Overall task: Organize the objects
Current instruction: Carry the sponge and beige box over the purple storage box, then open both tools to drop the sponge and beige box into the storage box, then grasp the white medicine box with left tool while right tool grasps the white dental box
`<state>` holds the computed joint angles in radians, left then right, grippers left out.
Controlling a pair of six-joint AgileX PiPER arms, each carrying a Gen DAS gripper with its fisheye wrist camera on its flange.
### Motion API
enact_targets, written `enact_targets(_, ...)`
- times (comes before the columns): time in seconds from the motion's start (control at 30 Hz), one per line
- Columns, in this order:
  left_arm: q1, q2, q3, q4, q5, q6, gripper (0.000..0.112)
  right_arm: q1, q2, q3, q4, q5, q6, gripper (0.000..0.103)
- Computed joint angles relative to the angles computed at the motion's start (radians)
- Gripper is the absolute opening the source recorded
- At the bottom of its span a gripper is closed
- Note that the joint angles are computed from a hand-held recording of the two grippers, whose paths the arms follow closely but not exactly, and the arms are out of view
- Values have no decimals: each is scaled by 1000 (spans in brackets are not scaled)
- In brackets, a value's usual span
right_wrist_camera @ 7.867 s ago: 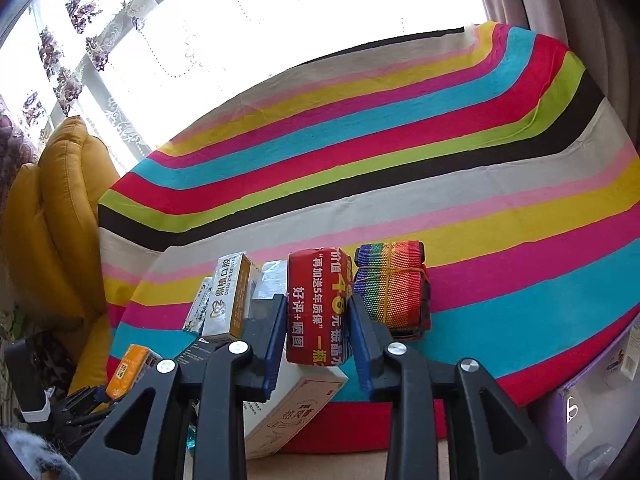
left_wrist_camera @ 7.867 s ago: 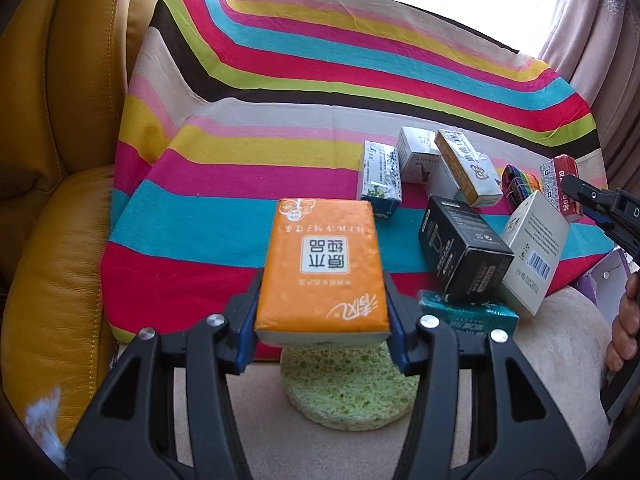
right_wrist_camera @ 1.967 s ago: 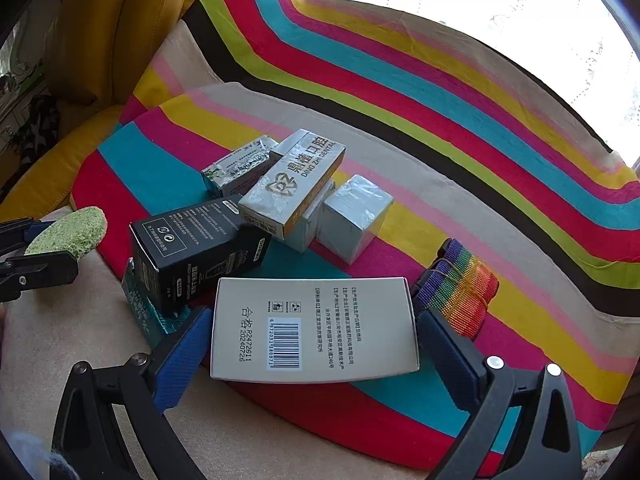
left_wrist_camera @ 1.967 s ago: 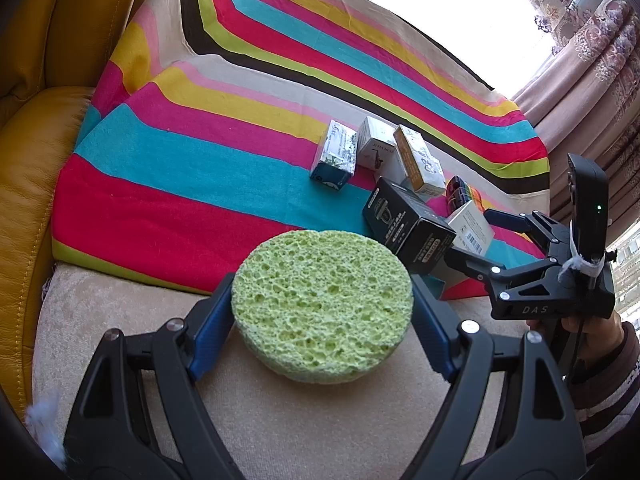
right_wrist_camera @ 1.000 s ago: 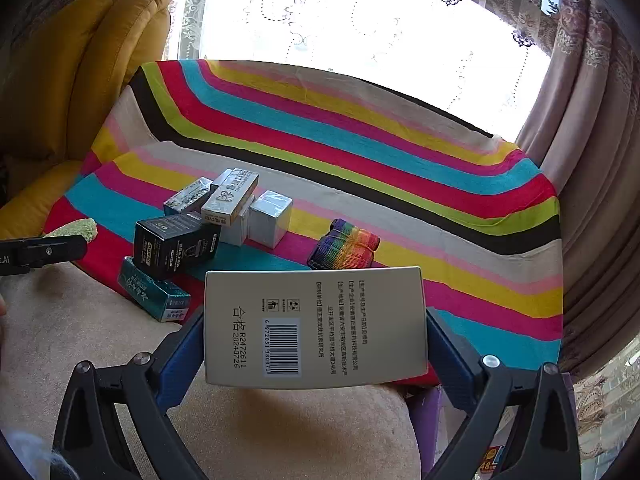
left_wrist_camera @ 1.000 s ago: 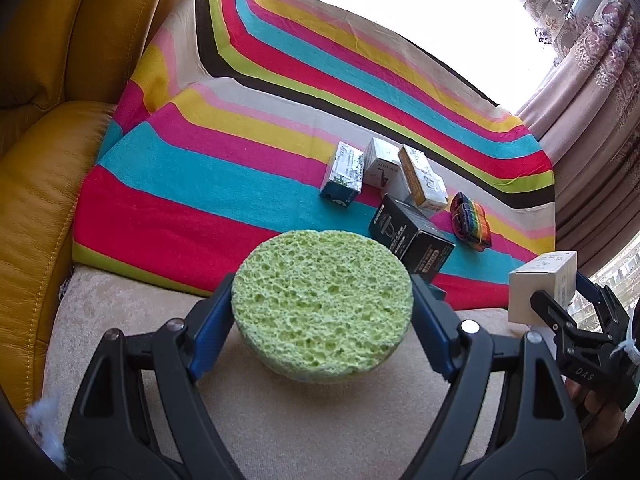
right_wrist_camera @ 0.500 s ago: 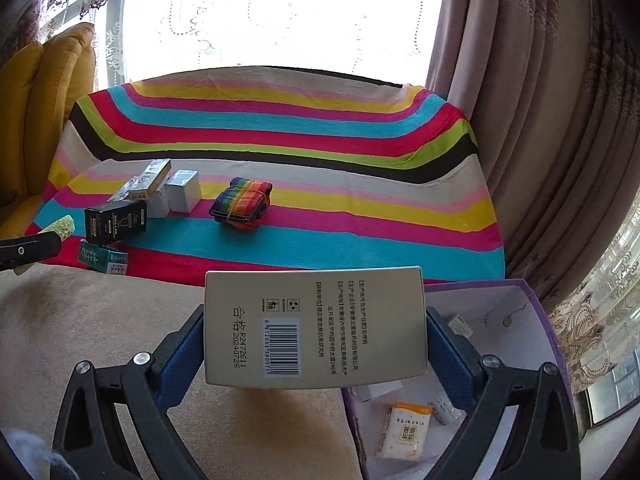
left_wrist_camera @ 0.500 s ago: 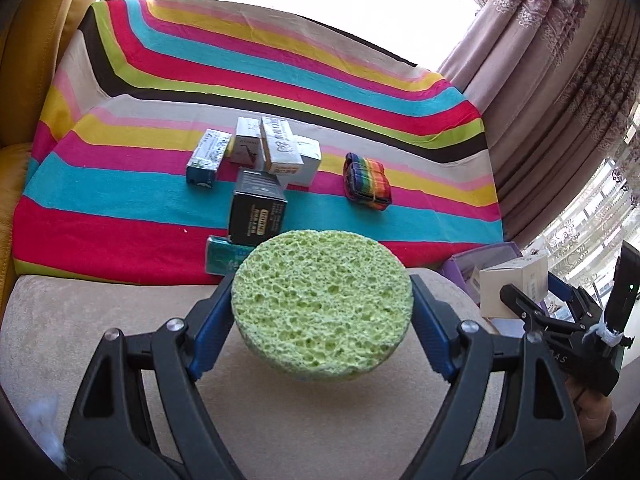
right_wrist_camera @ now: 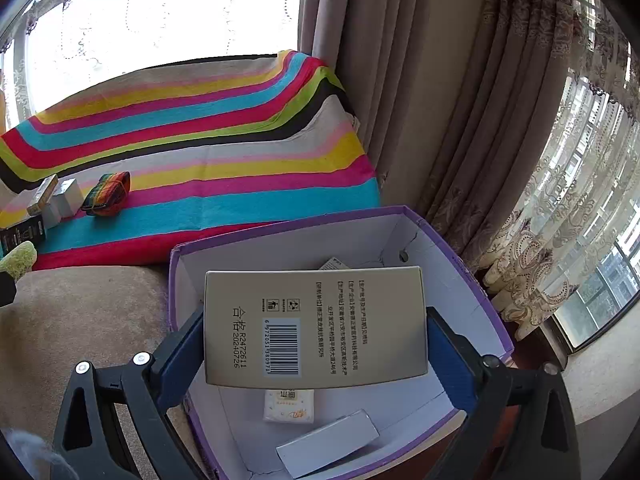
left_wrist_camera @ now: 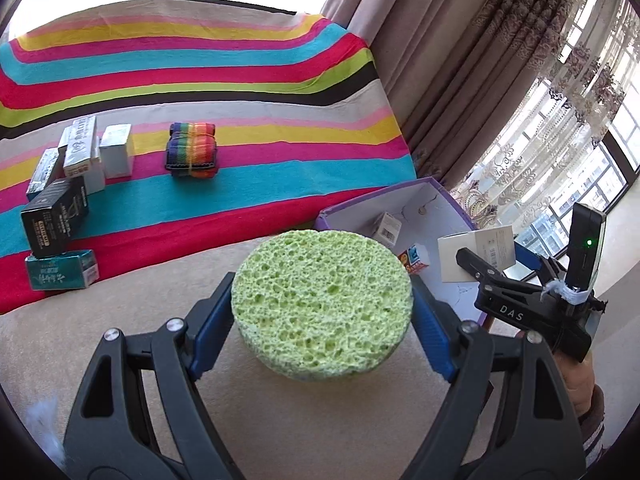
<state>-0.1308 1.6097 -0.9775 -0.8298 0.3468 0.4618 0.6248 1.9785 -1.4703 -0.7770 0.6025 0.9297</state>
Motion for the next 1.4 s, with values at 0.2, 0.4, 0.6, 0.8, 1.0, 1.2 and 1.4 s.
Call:
enact_targets(0.2, -102, 125, -169, 48, 32, -53, 84, -46, -21, 37, -43, 0, 73, 101)
enact_targets(0.4, -145, 246, -324, 90, 128, -105, 91, -68, -13, 39, -53, 3, 102, 101)
enact_targets(0.6, -137, 211, -281, 111, 122, -102, 91, -79, -8, 39, -35, -5, 93, 102)
enact_targets(0.8, -106, 147, -219, 130, 83, -73, 92, -64, -3, 25, -3, -6, 56, 102)
enact_targets(1.0, -6, 84, -140, 9, 96, 35, 91, -40, 11, -7, 31, -1, 14, 102)
enact_targets(1.2, 133, 25, -61, -102, 101, 146, 92, 8, 52, -81, 92, 20, -69, 102)
enact_targets(1.4, 314, -31, 27, -214, 124, 276, 91, 59, 100, -171, 170, 48, -167, 102)
